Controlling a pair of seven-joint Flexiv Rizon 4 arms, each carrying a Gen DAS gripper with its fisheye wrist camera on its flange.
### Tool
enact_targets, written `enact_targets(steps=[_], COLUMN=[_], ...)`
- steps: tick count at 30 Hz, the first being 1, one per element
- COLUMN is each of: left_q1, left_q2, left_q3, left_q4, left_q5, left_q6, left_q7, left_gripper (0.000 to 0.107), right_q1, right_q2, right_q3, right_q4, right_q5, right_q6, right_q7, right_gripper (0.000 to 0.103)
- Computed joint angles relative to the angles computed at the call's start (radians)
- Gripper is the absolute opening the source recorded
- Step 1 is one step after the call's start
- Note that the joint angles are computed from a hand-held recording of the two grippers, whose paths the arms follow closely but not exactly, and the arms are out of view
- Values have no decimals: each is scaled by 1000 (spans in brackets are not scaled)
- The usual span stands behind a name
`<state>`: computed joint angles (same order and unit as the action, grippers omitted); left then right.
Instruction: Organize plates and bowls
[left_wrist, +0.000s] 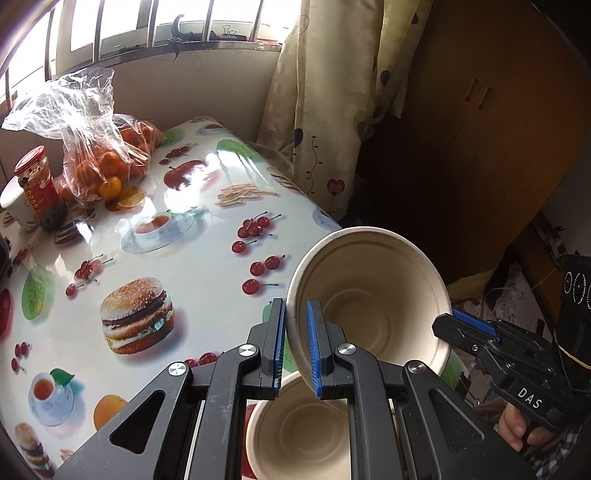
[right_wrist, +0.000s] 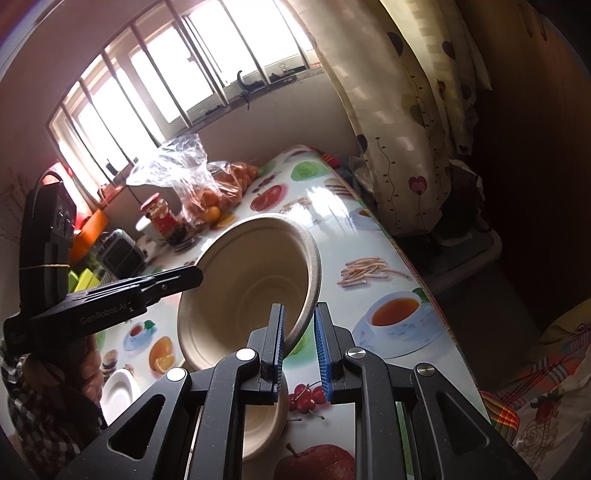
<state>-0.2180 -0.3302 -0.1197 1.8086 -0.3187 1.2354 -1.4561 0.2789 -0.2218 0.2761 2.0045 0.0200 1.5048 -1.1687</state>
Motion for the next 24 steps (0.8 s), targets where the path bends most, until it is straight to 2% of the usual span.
enact_targets(steps=[24], left_q1=[5], left_q2=[90], left_q3=[-7], left_q4=[139], left_q5=[-56], left_q6=[64], left_q7=[25], left_gripper=[12], right_q1=[42], right_q2=[55], right_q3=[3], right_q4=[78], right_q5=[-20], right_q6=[40], right_q7=[30], right_gripper=[18])
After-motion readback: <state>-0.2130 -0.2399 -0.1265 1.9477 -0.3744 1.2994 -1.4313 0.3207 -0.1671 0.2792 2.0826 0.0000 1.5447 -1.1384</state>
